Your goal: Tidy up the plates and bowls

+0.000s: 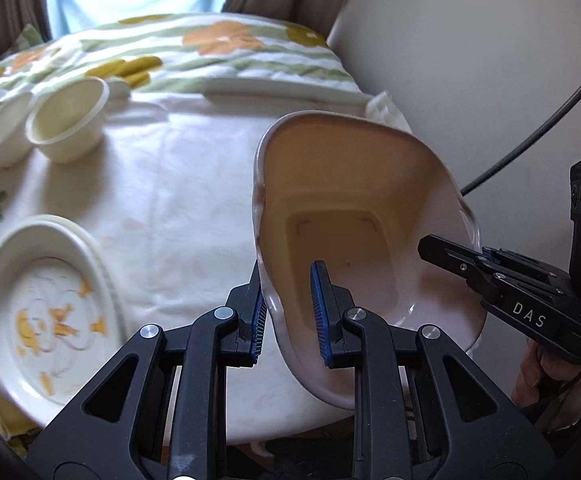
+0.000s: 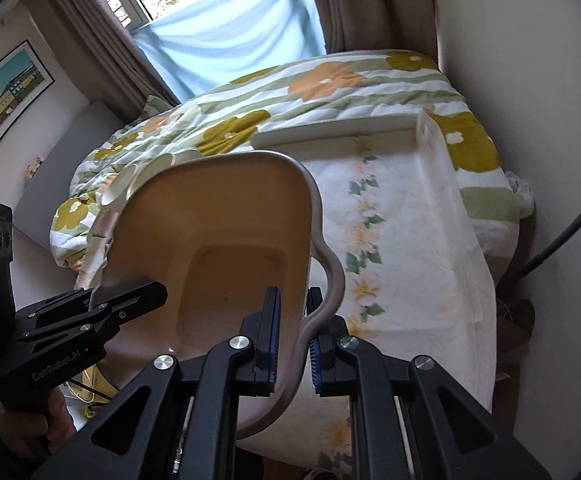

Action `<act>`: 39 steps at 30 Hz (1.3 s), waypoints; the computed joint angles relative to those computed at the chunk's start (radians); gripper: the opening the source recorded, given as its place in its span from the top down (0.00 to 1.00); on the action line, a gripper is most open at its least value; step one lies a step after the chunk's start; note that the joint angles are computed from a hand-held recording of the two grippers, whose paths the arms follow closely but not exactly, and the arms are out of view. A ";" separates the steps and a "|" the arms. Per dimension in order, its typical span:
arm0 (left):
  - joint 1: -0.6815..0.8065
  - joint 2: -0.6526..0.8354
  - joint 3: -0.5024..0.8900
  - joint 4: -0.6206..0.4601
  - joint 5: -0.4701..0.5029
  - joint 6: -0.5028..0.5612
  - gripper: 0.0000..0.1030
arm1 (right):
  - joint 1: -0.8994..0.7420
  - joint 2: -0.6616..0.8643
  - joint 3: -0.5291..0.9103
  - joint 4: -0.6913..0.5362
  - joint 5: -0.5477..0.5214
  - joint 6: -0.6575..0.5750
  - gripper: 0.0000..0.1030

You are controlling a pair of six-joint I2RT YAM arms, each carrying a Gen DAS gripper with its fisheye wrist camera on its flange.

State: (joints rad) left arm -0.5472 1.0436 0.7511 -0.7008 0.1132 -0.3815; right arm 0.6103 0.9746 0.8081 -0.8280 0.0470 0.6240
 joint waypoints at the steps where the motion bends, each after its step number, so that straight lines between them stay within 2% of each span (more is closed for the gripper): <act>1: -0.014 0.029 -0.012 0.034 0.001 -0.013 0.82 | -0.024 -0.011 -0.025 0.008 -0.013 -0.008 0.88; 6: -0.074 0.154 -0.052 0.168 -0.012 -0.053 0.82 | -0.112 -0.041 -0.117 0.045 -0.041 -0.088 0.88; 10: -0.090 0.202 -0.076 0.223 -0.022 -0.053 0.82 | -0.199 -0.060 -0.177 0.083 -0.085 -0.149 0.88; 17: -0.116 0.274 -0.062 0.252 -0.071 -0.046 0.82 | -0.211 -0.057 -0.208 0.089 -0.095 -0.166 0.88; 27: -0.157 0.334 -0.020 0.216 -0.140 -0.041 0.81 | -0.275 -0.064 -0.245 0.141 -0.155 -0.144 0.88; 28: -0.158 0.339 -0.019 0.216 -0.141 -0.039 0.81 | -0.282 -0.068 -0.254 0.152 -0.164 -0.139 0.84; 31: -0.164 0.375 -0.008 0.221 -0.141 -0.030 0.80 | -0.297 -0.080 -0.270 0.171 -0.176 -0.109 0.39; 33: -0.168 0.384 -0.009 0.225 -0.139 -0.028 0.79 | -0.314 -0.097 -0.278 0.175 -0.201 -0.104 0.39; 35: -0.172 0.384 -0.013 0.234 -0.133 -0.026 0.72 | -0.306 -0.101 -0.273 0.169 -0.189 -0.099 0.39; 36: -0.174 0.382 -0.015 0.240 -0.130 -0.025 0.52 | -0.304 -0.105 -0.272 0.166 -0.184 -0.095 0.39; 37: -0.180 0.380 -0.017 0.246 -0.142 -0.029 0.24 | -0.291 -0.110 -0.271 0.163 -0.176 -0.079 0.39; 38: -0.191 0.368 -0.025 0.254 -0.166 -0.038 0.15 | -0.294 -0.113 -0.272 0.163 -0.180 -0.073 0.39; 39: -0.200 0.353 -0.034 0.260 -0.183 -0.043 0.11 | -0.296 -0.119 -0.272 0.161 -0.183 -0.067 0.39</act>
State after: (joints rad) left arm -0.7474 1.3965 0.7166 -0.4405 -0.0695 -0.4248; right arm 0.3140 0.8560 0.5358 -0.6672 -0.1358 0.5567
